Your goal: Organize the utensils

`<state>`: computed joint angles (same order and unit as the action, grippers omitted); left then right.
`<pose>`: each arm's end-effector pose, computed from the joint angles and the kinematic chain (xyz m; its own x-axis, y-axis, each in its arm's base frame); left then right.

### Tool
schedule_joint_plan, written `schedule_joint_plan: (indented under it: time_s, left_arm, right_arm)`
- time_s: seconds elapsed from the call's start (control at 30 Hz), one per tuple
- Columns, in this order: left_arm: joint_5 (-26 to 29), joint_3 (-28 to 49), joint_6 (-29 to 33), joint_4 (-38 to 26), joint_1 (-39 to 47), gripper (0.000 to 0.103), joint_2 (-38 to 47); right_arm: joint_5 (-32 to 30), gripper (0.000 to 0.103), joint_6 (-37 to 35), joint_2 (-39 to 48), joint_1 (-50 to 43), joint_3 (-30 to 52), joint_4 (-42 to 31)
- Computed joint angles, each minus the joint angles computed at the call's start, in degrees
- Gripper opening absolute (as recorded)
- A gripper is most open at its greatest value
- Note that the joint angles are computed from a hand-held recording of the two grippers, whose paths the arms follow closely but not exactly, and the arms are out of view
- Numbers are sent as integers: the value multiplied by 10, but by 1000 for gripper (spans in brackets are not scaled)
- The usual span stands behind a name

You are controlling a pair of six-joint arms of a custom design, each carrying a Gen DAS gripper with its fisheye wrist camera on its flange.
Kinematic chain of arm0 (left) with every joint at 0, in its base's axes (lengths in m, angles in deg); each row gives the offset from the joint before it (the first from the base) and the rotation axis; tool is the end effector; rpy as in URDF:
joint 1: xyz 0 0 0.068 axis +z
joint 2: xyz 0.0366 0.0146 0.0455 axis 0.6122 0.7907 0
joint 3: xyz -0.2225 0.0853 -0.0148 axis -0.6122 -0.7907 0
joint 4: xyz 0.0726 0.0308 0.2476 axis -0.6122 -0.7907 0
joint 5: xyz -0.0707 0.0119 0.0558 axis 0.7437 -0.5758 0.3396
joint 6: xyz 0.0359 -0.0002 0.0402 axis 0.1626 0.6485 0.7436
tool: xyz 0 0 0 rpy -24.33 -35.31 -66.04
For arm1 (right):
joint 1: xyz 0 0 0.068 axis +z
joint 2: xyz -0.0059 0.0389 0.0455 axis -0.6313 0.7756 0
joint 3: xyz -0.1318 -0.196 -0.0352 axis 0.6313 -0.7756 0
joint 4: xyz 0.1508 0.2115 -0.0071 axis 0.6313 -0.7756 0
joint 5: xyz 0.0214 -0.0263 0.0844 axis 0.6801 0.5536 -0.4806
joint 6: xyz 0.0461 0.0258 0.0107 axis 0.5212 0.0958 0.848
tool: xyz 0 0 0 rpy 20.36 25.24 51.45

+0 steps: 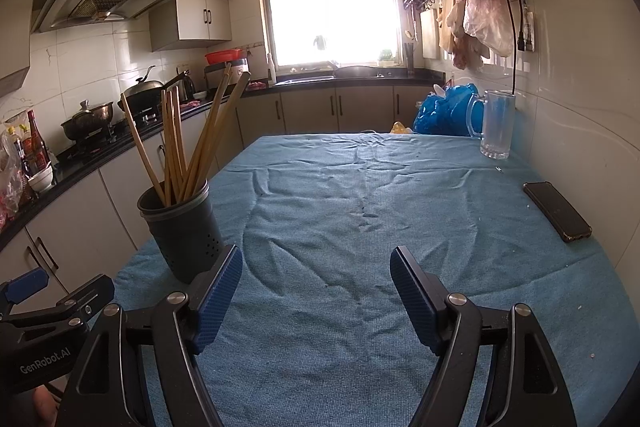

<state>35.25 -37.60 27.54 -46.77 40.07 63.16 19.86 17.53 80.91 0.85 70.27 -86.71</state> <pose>0.2263 0.0109 0.1594 -0.6081 -0.0552 -0.7919 -0.0937 0.9956 0.0026 0.2259 0.1631 0.2171 -0.4804 0.1182 -0.8690 0.0640 0.9930 0.0997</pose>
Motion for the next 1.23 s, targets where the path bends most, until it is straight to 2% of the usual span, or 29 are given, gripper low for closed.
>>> schedule_joint_plan:
  time_s: [0.8, 1.23]
  left_arm:
    - [-2, -3, -4, 9, 3, 103, 2]
    - [-10, 7, 0, -12, -4, 103, -7]
  right_arm:
    - [15, 82, 7, 11, 18, 11, -5]
    - [3, 85, -2, 21, 22, 11, 8]
